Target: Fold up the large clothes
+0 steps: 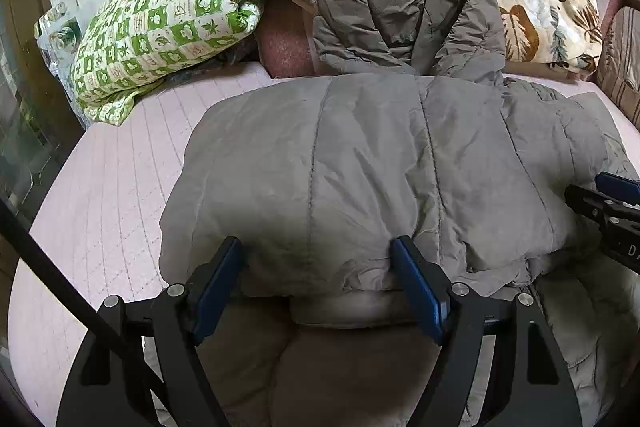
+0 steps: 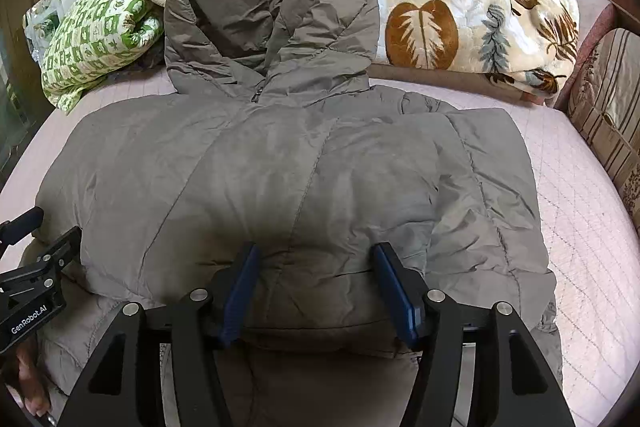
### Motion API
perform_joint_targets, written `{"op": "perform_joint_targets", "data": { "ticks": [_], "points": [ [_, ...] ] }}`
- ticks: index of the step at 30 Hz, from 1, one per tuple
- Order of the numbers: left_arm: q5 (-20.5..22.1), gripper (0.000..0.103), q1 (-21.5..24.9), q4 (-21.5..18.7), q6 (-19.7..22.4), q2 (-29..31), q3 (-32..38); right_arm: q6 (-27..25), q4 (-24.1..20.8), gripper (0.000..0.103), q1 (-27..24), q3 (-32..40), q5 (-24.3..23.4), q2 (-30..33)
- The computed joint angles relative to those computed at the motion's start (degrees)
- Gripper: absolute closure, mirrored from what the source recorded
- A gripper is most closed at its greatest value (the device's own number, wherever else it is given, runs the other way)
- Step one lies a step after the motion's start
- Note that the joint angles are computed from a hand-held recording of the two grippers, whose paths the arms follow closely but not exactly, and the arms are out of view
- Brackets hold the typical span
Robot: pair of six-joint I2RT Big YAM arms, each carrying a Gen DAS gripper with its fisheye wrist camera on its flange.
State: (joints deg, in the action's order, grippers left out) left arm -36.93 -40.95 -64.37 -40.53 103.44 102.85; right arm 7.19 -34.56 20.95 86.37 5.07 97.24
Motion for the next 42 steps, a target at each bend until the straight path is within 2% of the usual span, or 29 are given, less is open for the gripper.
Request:
{"op": "perform_joint_targets", "data": {
  "ticks": [15,18,22,28,35,42],
  "points": [
    [-1.8,0.027,-0.5,1.4,2.0,-0.3,-0.1,1.1,-0.4,0.038,-0.3,0.1,-1.2,-0.4],
    [-2.4,0.027,-0.7,1.8,2.5,-0.4,0.0,2.5,1.3,0.038,-0.8,-0.9,-2.9,-2.0],
    [-2.9,0.027,-0.9,2.4,3.1,-0.5,-0.2,3.3,3.7,0.038,-1.1,-2.2,-2.2,-3.8],
    [-3.3,0.027,-1.1,2.8,3.9,-0.4,-0.2,4.7,2.3,0.038,-2.1,-1.5,-3.5,-2.4],
    [-3.4,0.026,-1.2,2.8,4.0,-0.2,-0.1,2.2,0.7,0.034,-1.6,-0.6,-1.9,-0.4],
    [-3.4,0.027,-1.2,3.2,4.1,-0.3,-0.1,2.2,0.7,0.034,-1.7,-0.6,-1.8,-0.6]
  ]
}}
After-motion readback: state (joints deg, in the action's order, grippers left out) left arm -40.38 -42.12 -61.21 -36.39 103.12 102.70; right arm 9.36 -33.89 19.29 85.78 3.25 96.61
